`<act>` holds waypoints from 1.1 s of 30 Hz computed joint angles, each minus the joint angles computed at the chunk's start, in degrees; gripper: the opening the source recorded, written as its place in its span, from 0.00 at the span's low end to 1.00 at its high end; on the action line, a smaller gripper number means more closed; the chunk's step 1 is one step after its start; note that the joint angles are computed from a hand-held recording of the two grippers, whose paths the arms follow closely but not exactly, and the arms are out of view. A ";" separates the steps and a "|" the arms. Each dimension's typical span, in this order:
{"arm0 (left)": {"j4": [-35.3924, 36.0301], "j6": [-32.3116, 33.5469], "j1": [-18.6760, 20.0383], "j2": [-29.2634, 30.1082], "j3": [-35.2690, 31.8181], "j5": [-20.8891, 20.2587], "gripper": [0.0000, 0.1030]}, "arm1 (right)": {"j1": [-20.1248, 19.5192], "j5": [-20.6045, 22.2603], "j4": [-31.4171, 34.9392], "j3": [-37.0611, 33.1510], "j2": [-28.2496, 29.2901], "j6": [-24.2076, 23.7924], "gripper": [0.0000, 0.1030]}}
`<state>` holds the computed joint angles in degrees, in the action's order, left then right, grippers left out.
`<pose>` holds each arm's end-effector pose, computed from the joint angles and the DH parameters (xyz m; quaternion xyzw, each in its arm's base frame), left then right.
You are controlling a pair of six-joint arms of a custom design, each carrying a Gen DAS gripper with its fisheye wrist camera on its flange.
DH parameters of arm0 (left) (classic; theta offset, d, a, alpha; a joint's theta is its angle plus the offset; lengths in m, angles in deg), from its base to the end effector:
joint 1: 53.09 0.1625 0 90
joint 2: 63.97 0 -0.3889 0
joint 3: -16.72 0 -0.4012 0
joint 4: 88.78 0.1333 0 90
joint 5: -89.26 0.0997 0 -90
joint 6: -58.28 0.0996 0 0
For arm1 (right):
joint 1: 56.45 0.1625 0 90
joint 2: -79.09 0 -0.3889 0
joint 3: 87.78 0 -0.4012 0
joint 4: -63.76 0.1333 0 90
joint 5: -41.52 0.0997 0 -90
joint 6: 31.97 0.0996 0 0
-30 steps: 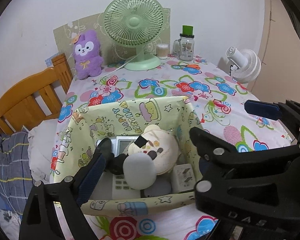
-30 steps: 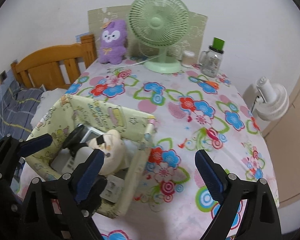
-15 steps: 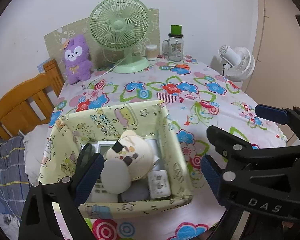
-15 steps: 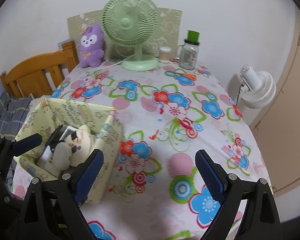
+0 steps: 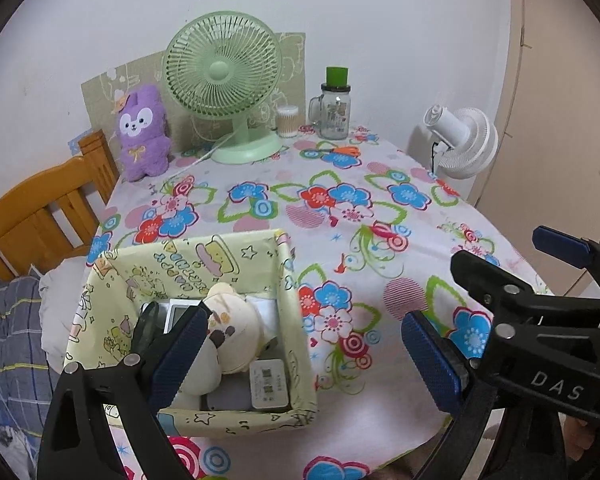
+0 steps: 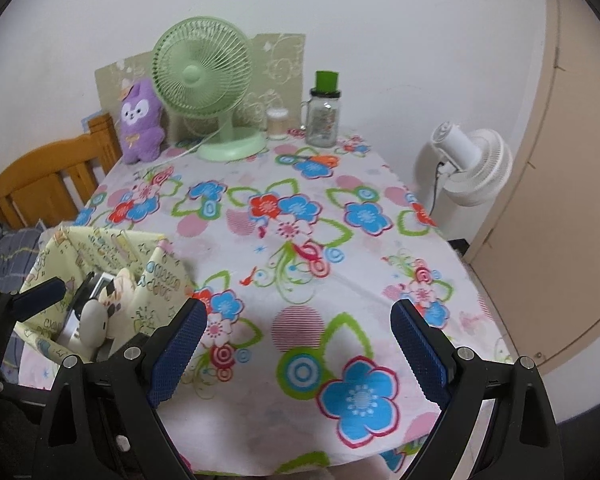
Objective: Organize rigid objects
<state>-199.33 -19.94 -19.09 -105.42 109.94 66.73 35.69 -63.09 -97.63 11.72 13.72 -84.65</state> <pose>-0.3758 -0.5252 0.0205 -0.0077 0.8147 -0.4057 0.4142 0.1317 -0.6274 0.2746 0.3966 -0.8531 0.2351 0.2442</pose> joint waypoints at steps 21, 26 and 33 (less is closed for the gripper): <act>9.46 -10.20 -4.14 1.36 -1.62 3.26 0.97 | -2.49 4.01 -5.32 4.80 -6.92 -1.34 0.97; 14.07 -13.93 -4.95 1.71 -2.47 3.78 0.97 | -3.30 5.27 -5.17 5.82 -8.31 -0.39 0.97; 18.30 -18.05 -5.58 2.05 -3.24 4.18 0.99 | -3.93 6.70 -6.01 7.04 -9.64 -0.46 0.99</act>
